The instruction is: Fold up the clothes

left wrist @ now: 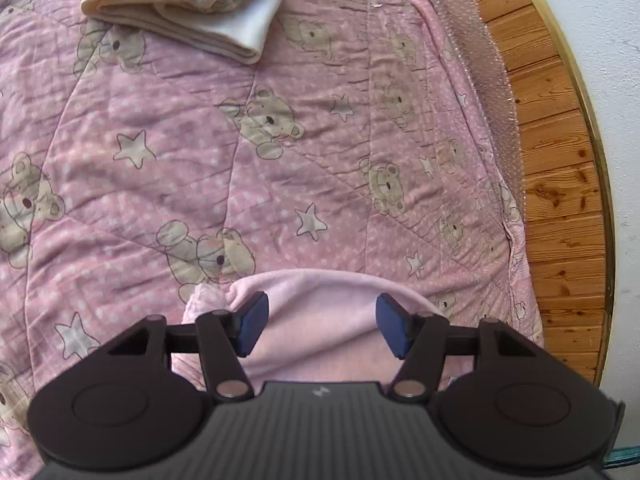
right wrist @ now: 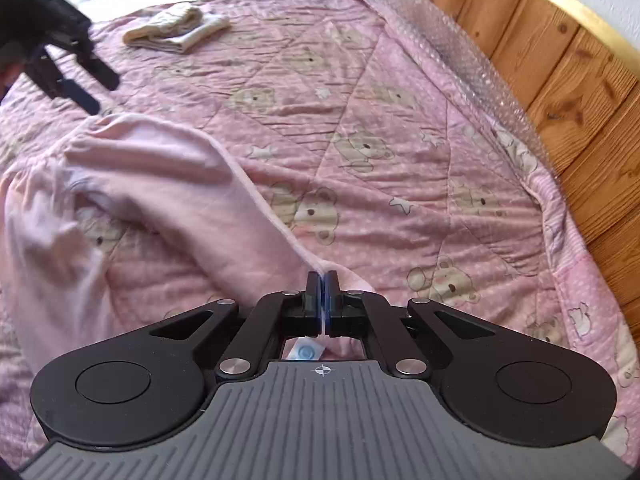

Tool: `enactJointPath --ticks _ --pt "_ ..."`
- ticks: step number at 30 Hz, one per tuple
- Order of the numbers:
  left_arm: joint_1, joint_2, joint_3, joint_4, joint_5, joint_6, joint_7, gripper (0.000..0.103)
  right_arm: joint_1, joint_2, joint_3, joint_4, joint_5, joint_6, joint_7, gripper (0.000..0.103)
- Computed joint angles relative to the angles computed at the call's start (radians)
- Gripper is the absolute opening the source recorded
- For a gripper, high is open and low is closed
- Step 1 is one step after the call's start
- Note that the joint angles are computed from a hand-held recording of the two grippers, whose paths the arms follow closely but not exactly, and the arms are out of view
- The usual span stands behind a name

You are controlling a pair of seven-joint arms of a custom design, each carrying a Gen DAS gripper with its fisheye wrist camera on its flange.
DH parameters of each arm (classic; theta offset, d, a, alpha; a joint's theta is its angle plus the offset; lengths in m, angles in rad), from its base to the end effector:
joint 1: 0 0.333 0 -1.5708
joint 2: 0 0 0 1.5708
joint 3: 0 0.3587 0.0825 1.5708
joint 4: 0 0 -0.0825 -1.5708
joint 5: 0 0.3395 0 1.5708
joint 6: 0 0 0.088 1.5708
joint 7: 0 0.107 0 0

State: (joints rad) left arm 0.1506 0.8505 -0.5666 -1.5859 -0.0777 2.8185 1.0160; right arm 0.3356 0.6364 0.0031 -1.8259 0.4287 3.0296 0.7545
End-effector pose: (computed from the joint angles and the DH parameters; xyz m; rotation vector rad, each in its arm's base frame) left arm 0.7091 -0.1895 0.2994 2.3689 -1.4432 0.8350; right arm 0.6551 0.1971 0.3128 -2.4352 1.0722 -0.5288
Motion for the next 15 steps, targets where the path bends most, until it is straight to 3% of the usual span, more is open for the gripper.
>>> enactJointPath --ticks 4,10,13,15 --pt "-0.03 0.031 0.011 0.044 -0.01 -0.029 -0.035 0.06 0.006 -0.092 0.031 -0.206 0.036 0.153 -0.042 0.0" --pt "-0.081 0.035 0.053 0.07 -0.007 -0.088 -0.073 0.059 -0.024 -0.101 0.095 -0.312 0.12 0.302 -0.003 0.0" --pt "-0.092 0.032 0.066 0.065 -0.012 -0.077 -0.095 0.059 -0.063 -0.091 0.136 -0.309 0.145 0.323 0.034 0.0" --pt "-0.104 0.039 0.08 0.083 -0.009 -0.081 -0.116 0.059 -0.119 -0.082 0.186 -0.282 0.179 0.285 0.093 0.005"
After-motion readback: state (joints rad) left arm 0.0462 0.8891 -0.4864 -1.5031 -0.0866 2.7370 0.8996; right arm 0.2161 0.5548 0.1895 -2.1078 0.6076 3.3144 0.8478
